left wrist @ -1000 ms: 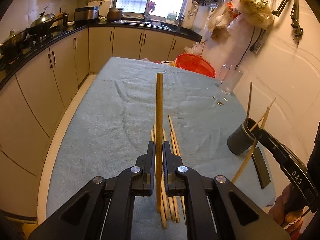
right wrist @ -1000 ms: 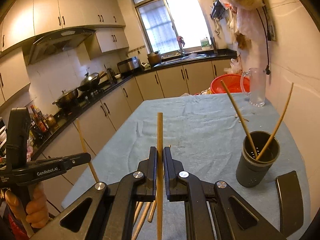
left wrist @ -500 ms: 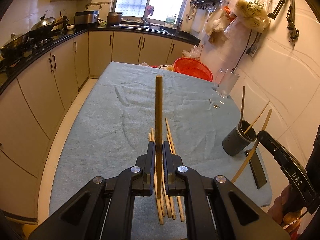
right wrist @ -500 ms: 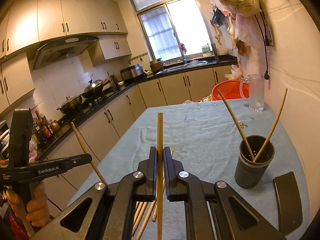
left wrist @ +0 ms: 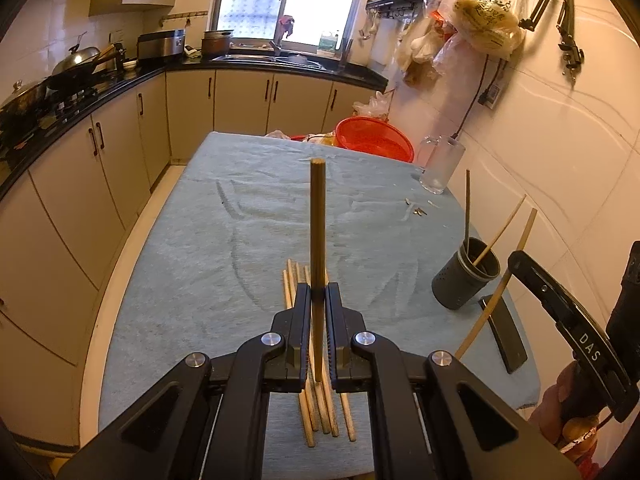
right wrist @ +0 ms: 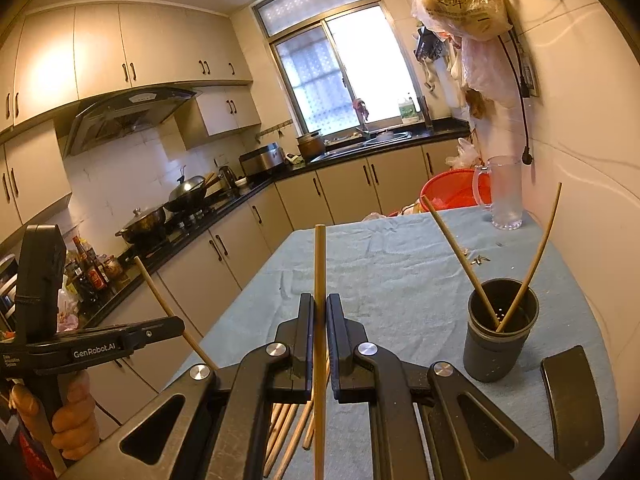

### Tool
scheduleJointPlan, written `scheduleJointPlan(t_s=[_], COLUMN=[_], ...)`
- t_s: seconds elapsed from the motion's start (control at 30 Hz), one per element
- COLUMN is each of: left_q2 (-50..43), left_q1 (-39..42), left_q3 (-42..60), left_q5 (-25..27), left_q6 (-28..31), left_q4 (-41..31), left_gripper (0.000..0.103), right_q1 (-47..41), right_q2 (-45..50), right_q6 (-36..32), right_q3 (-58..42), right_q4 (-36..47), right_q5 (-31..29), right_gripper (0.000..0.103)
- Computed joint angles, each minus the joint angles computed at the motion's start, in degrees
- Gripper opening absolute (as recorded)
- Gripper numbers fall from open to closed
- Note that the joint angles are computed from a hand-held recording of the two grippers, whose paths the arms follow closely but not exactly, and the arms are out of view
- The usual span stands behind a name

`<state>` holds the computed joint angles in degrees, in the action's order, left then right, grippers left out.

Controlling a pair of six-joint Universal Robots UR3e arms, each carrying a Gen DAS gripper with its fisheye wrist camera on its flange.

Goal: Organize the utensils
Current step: 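Lift both chopsticks upright and carry them over the black cup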

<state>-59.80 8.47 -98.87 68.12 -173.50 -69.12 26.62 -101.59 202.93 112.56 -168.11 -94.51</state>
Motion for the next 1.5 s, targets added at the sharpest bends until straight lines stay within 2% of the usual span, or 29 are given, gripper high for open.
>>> scheduleJointPlan(t_s=[0.47, 0.8, 1.17, 1.5], left_q2=[-5.8, -16.2, -31.2, -49.1], left_q1=[-8.7, -20.1, -26.7, -31.0], left_q3=[6.1, 16.6, 37.4, 64.3], left_q5=[0.8, 4.4, 5.1, 6.3], left_q6=[-2.5, -6.9, -9.7, -12.8], left_q4=[1.6, 4.6, 1.4, -5.4], left_gripper=[0.007, 0.007, 0.007, 0.007], right_q1=[-6.7, -19.2, -34.6, -42.5], right_q2=[-8.1, -20.0, -26.2, -22.6], right_q6=[0.7, -0.7, -3.9, -5.2], right_q3=[4.7, 7.5, 3.7, -1.1], right_q4=[1.4, 8.0, 15.2, 14.9], right_q5=[1.3, 7.4, 18.1, 22.2], right_gripper=[0.007, 0.007, 0.007, 0.007])
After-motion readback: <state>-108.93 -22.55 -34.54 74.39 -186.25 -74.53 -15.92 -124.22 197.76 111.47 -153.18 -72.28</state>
